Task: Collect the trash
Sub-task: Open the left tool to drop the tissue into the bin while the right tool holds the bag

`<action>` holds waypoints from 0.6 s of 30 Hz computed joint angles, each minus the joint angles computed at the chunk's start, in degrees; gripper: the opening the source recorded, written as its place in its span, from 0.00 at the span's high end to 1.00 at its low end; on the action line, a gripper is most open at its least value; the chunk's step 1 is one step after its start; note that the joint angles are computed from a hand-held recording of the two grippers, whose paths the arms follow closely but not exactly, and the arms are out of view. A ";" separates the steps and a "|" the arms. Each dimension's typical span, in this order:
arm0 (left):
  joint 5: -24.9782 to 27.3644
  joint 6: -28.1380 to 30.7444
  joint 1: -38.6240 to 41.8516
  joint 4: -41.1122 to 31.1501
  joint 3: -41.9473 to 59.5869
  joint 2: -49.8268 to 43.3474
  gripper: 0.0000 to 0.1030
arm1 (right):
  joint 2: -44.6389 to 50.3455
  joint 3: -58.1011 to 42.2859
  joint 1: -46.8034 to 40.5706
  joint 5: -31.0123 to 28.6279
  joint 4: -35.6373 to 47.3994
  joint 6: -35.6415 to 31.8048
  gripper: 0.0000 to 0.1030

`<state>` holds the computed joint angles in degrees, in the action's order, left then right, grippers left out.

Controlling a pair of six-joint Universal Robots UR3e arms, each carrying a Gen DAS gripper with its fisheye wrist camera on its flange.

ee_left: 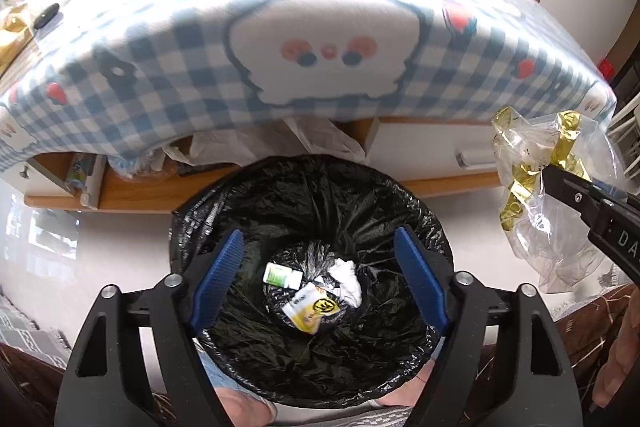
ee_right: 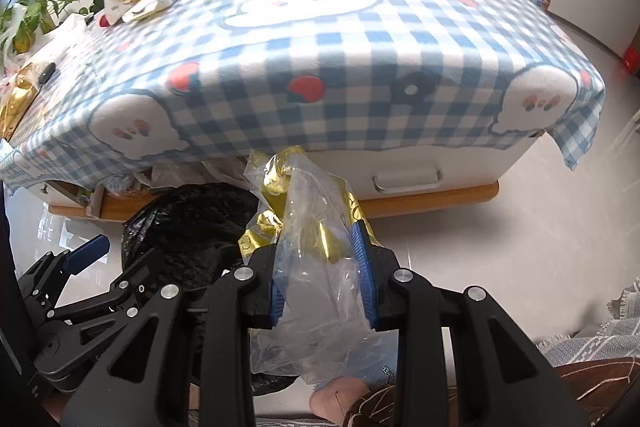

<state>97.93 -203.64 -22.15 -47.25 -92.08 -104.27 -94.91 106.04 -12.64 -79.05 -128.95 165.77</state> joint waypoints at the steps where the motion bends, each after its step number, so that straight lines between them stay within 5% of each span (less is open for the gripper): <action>1: 0.11 -0.17 0.41 0.16 -0.67 0.99 0.17 | -0.30 -0.13 0.39 0.24 0.14 0.25 0.73; 7: 0.11 0.54 2.92 0.28 -4.90 6.39 0.06 | -0.27 -2.31 4.90 -0.36 0.59 2.57 0.73; 18: -1.24 4.57 11.10 0.25 -15.13 18.06 0.06 | 3.98 -5.37 12.24 -3.23 -1.37 6.62 0.73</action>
<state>96.68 -199.07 -11.05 -47.00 -107.22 -86.22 -90.93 100.68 -0.39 -82.27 -130.32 172.39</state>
